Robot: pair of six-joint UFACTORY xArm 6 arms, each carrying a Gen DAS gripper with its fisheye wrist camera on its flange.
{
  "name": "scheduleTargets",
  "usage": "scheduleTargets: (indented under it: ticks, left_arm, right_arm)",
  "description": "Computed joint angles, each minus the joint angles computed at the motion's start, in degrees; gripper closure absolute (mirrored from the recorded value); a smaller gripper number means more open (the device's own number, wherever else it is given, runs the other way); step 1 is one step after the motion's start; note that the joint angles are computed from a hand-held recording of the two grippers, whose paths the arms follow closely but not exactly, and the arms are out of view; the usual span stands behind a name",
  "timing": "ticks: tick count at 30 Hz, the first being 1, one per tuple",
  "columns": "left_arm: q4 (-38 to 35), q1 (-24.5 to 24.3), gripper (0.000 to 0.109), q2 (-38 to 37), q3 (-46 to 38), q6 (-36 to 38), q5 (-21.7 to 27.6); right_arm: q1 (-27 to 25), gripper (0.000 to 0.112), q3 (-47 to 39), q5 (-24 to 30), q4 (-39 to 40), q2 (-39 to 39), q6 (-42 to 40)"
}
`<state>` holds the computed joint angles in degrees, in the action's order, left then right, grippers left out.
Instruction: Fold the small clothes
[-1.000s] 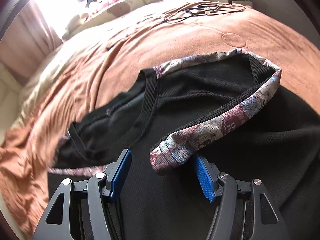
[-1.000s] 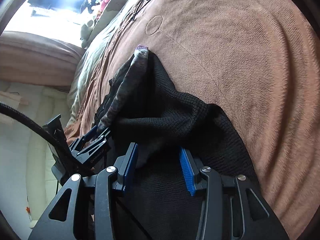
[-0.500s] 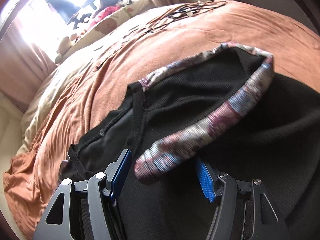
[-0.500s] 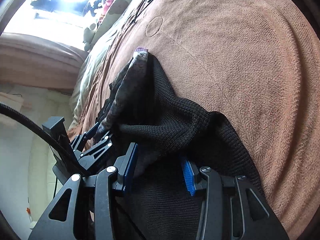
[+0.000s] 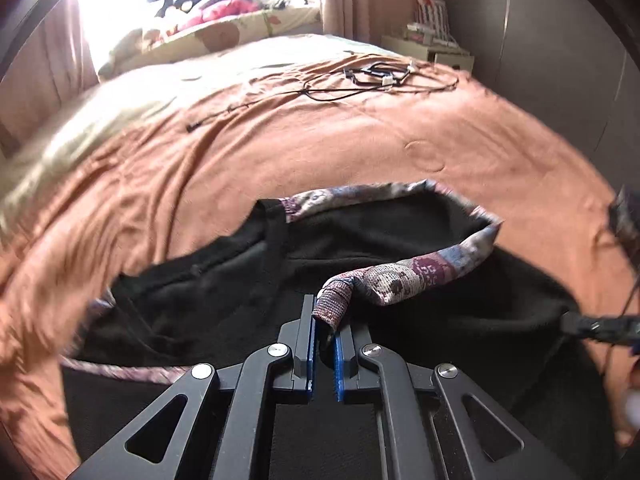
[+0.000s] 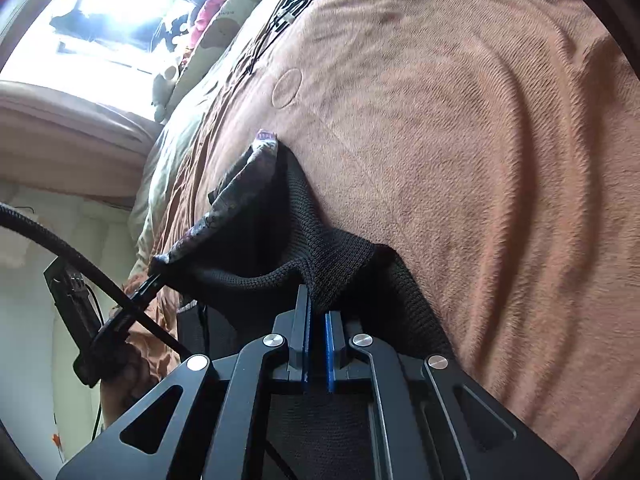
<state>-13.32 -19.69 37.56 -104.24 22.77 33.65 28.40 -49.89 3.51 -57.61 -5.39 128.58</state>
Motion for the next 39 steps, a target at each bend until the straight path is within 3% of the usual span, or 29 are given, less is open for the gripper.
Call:
scheduleTargets:
  ticks: [2,9,13,18,22,23,24,26,34,39]
  left_arm:
    - [-3.92,0.80,0.101,-0.02,-1.98,-0.23,4.31]
    - [-9.36,3.63,0.101,0.39,-4.87,-6.04,15.17]
    - [-7.95,4.62,0.101,0.98,-4.69,-10.70,16.94]
    - [-1.71,4.44,0.095,2.20,-5.96,-14.70,19.92]
    - [4.59,3.91,0.051,3.03,-8.00,-18.33,22.68]
    - [5.87,3.82,0.047,1.83,-6.35,-18.83,21.02]
    - [6.59,3.75,0.046,1.19,-5.64,-19.12,19.90]
    - [5.44,3.70,0.044,0.25,-5.21,-18.42,18.71]
    - [6.39,-0.27,0.040,1.55,-9.62,-16.29,16.60]
    - [6.47,-3.45,0.039,5.58,-14.47,-15.09,17.22]
  right_arm:
    - [0.27,0.110,0.81,0.23,0.79,-0.90,-0.14]
    - [2.45,0.110,2.81,2.25,15.47,-2.74,-13.74]
    - [3.08,0.110,4.32,2.48,23.34,-4.09,-21.35]
    - [4.97,0.110,2.74,6.45,31.80,-3.58,-29.96]
    - [5.09,0.105,3.76,6.06,35.09,-4.70,-31.34]
    - [5.02,0.097,4.41,6.07,35.60,-5.41,-31.50]
    - [4.70,0.091,5.18,5.65,33.70,-6.38,-29.56]
    - [4.00,0.068,5.86,5.02,29.35,-7.48,-25.26]
    - [2.95,0.067,6.42,6.94,14.66,-10.10,-12.58]
    - [2.46,0.067,4.36,8.40,11.97,-8.14,-12.76]
